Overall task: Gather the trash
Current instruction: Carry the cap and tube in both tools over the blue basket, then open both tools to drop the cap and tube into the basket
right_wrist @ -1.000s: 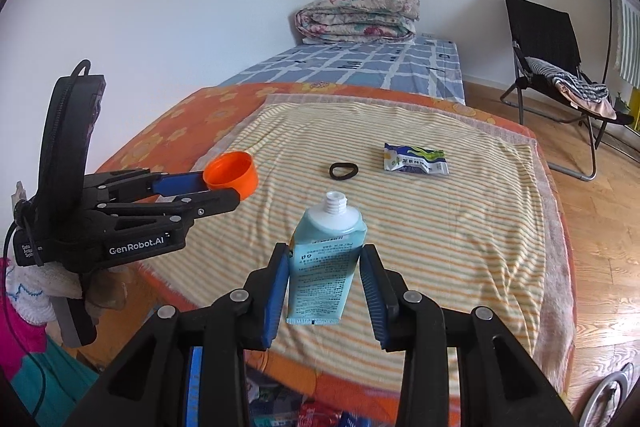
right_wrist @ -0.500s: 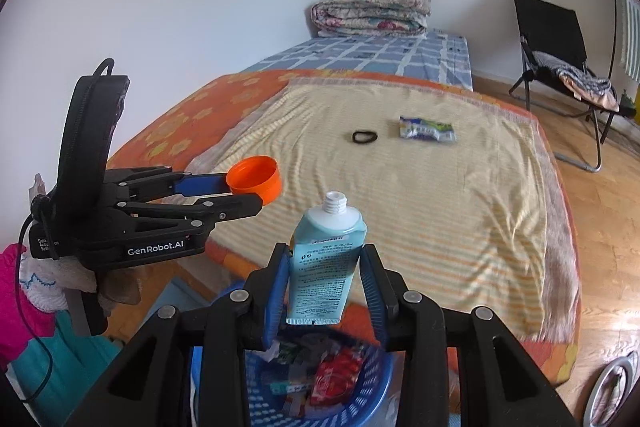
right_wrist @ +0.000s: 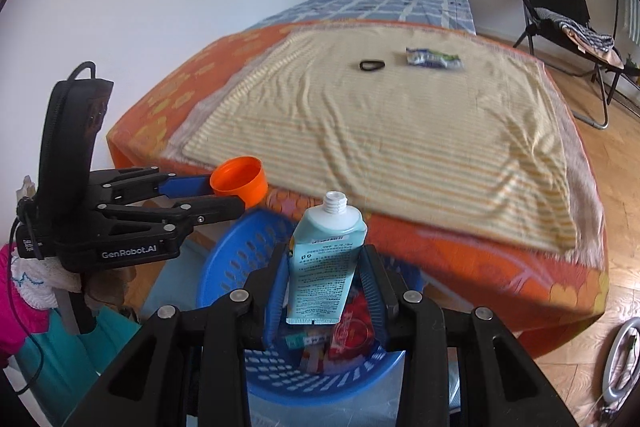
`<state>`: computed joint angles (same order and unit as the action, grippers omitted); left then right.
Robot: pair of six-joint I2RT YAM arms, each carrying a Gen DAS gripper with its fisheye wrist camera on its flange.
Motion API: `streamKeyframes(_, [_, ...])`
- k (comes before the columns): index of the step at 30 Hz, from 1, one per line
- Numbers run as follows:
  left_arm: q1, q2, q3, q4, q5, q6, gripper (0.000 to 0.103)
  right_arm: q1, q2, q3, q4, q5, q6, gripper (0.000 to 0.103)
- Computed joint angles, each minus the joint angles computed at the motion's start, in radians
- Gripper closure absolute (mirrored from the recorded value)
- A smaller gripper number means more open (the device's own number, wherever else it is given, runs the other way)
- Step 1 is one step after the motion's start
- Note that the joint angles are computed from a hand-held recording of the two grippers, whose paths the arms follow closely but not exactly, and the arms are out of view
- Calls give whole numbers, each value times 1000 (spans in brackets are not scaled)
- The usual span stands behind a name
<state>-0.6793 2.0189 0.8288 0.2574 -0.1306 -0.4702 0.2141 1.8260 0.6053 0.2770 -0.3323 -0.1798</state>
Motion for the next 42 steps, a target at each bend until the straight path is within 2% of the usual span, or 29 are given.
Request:
streamKeyframes(10, [-34,38,-22,20,0,-36,61,1,35,-38,26,20,12,66])
streamKeyframes(27, [-24,85,-1,-2,8,-43,61,-18,117,-1,8,40,28,64])
streamKeyframes(29, [-22,86,-1,-2,7,-43,61,-20,120,3,6,43,30,57])
streamKeyframes(31, [-21,88,0,-1,9,-43,61,-20,118,-2,18,48,34,42])
streamKeyframes(35, [-19,95,8,-8,9,-43,61,-21,114,-5,22,50,36,40])
streamKeyframes(39, [-16,102,14,-9,11,-44,61,-19,116,-2,23,57,39,33])
streamKeyframes(41, [-15,104,16,-9,11,-45,55,-19,117,-1,24,57,39,32])
streamKeyframes(42, [-15,104,16,-6,8,-46,46,-19,117,-1,25,58,40,31])
